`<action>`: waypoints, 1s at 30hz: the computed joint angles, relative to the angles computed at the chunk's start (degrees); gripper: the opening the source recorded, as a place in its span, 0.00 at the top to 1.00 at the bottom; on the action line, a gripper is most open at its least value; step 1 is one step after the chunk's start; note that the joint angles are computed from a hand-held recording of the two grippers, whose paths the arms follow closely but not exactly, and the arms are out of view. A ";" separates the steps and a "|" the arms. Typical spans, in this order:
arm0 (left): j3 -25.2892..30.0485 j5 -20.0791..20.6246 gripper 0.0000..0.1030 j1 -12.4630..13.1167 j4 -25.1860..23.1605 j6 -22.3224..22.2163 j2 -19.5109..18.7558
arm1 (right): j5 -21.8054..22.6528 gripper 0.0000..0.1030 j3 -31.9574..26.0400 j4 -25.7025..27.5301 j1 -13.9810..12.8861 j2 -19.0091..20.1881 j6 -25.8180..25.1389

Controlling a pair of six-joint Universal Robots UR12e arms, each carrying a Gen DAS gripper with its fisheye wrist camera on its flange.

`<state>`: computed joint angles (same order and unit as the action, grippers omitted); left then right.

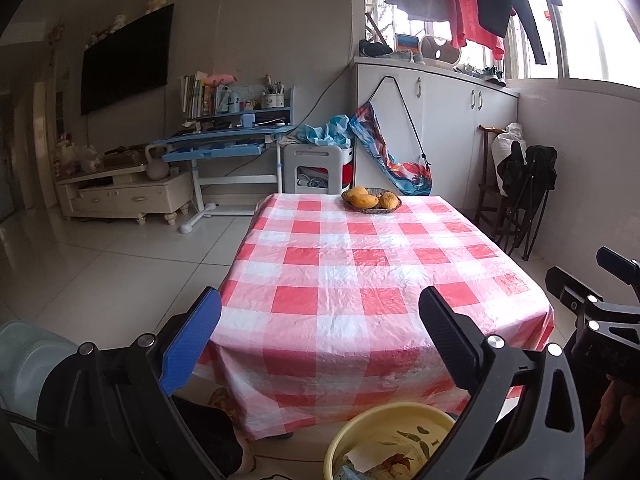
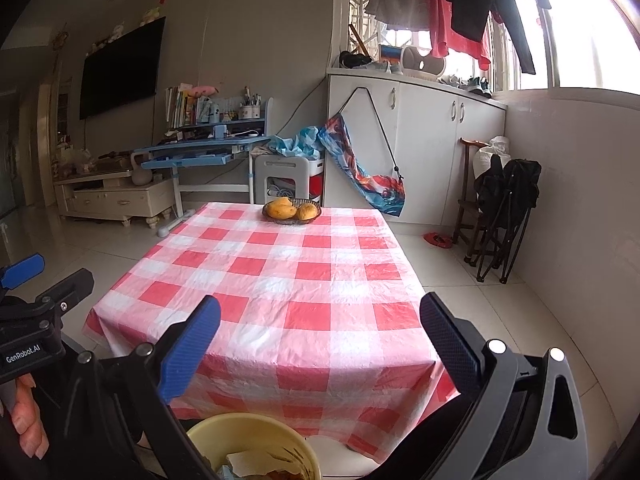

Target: Collect trash

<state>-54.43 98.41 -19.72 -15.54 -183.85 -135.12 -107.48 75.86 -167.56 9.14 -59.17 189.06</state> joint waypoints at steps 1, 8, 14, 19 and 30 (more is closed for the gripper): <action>-0.06 0.25 0.07 -0.05 0.05 0.37 0.00 | 0.11 0.07 -0.05 0.07 -0.02 0.04 0.25; -0.02 1.25 0.07 -0.19 -0.76 1.37 -0.12 | -0.17 0.07 -0.43 0.14 0.18 0.36 0.19; -0.14 1.62 0.07 -0.25 -0.40 1.46 -0.11 | -0.11 0.07 -0.67 0.59 0.16 0.50 0.26; 0.00 1.65 0.07 -0.31 -0.50 1.75 -0.20 | -0.08 0.07 -0.72 0.67 0.15 0.52 0.25; 0.14 1.57 0.07 -0.36 -0.73 1.76 -0.25 | -0.36 0.07 -0.74 1.02 0.32 0.78 0.16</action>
<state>-54.29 99.99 -20.08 -16.27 -182.09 -135.37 -107.84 75.12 -166.54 9.47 -58.39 189.22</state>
